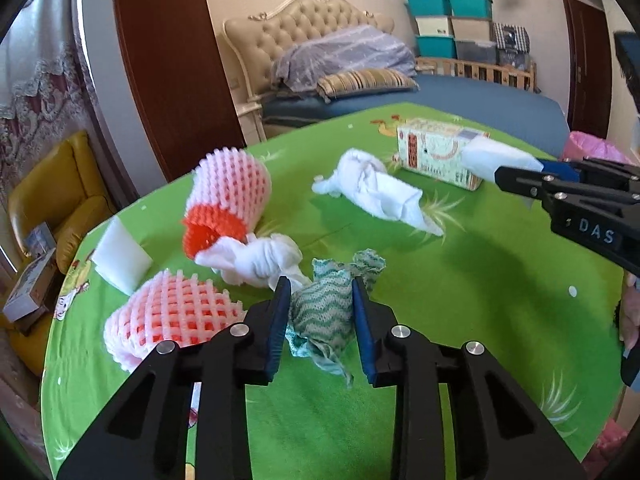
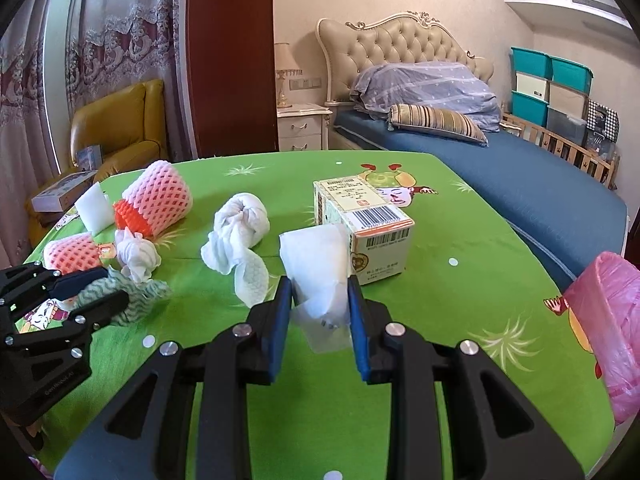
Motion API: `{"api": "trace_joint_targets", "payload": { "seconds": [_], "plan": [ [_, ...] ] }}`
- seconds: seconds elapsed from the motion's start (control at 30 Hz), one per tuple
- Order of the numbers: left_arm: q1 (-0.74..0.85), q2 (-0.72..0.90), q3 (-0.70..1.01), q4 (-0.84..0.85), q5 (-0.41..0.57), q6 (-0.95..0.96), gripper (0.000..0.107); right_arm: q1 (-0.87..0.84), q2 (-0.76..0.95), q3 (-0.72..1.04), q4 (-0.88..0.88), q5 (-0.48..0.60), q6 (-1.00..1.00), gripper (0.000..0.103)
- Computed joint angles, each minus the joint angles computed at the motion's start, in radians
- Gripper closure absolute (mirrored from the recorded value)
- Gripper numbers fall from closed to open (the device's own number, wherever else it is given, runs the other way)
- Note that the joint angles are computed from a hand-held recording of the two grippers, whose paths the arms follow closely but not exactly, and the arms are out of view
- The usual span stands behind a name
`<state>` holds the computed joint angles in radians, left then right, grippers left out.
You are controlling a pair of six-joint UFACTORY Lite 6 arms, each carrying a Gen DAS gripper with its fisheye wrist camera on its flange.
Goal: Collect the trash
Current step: 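Carry the tissue and zigzag cloth over the wastebasket and open both tools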
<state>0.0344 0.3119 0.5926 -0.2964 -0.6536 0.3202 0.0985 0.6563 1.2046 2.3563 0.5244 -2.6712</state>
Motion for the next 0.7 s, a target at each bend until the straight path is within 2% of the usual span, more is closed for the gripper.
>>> {"api": "trace_joint_targets", "payload": {
  "seconds": [0.23,0.37,0.7],
  "plan": [
    [0.035,-0.083,-0.087,0.089,-0.079,-0.103,0.079,-0.007,-0.008,-0.014,0.010,0.025,-0.008,0.076],
    [0.033,-0.109,-0.118,0.084,-0.114,-0.112,0.079,-0.025,-0.018,-0.030,-0.025,0.061,0.019,0.076],
    [-0.026,-0.184,-0.210,0.008,-0.194,-0.102,0.079,-0.098,-0.158,-0.233,-0.094,0.174,-0.014,0.076]
  ]
}}
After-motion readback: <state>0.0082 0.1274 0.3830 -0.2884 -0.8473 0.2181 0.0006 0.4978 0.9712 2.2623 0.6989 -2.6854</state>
